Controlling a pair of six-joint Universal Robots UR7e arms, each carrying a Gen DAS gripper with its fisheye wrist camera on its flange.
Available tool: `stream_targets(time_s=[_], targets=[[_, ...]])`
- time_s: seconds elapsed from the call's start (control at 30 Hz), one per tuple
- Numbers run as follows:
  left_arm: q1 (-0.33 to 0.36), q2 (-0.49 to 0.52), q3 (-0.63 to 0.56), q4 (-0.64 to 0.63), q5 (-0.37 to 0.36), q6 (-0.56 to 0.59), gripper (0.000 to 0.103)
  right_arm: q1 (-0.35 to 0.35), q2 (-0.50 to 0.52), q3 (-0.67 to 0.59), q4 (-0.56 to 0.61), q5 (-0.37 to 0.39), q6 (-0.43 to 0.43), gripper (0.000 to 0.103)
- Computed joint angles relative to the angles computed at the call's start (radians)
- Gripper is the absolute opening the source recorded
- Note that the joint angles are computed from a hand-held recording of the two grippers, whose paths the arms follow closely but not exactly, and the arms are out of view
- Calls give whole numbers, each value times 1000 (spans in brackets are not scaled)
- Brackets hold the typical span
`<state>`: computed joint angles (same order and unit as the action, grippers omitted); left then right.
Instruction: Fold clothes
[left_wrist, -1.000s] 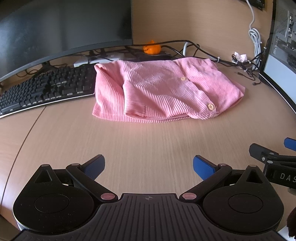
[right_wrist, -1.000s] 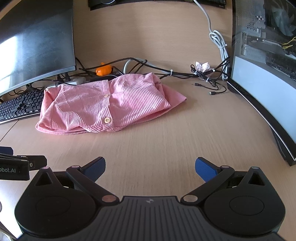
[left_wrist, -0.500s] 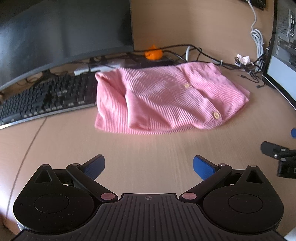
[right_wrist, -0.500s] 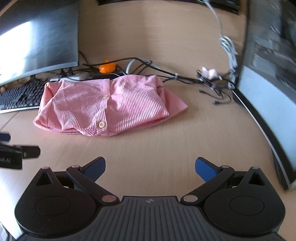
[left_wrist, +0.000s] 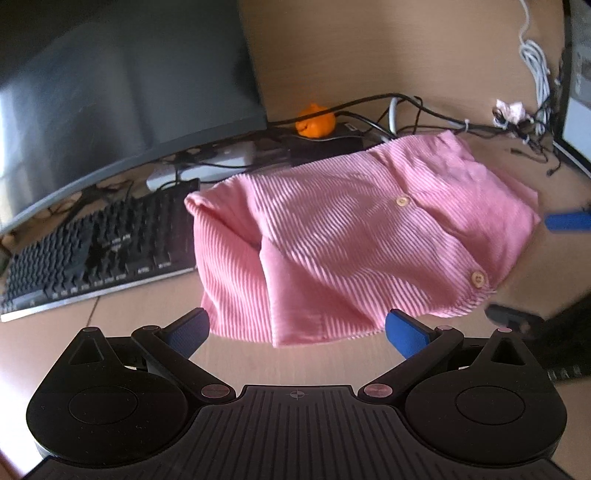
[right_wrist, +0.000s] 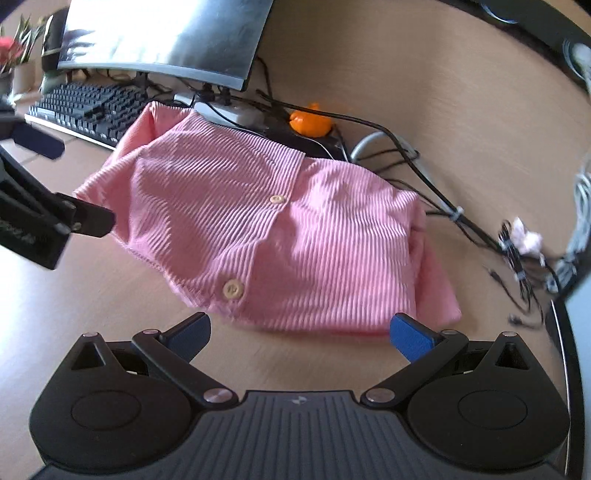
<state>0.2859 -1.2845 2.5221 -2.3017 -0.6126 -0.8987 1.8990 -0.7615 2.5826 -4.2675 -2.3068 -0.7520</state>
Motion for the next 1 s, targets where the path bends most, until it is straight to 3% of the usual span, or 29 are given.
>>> stream_targets(time_s=[0.23,0.37,0.47,0.6,0.7,0.77,0.83,0.93,1.0], targets=[[6,139,4,-137,47,343,103,-66,-59,-26,-22,62,19,103],[28,284,-16,-297,221,519,103,-90,-138,38,34,134,61,103],[73,308,-72,-453,304,579,103,-94,-169,62,111,177,27,103],[119,328,-155,-620,361,710,103,-71,-121,2,135,146,-49,103],[132,294,-185,-625,367,739,103,-88,-158,-71,86,155,-22,103],[130,240,-182,-549,364,673,103,-108,-167,-133,41,131,8,103],[127,173,-177,-479,313,605,103,-133,-187,-175,52,133,41,103],[130,71,-151,-548,34,673,103,-148,-198,-207,74,146,48,103],[142,47,-157,-511,-145,748,103,-144,-187,-212,61,154,17,103]])
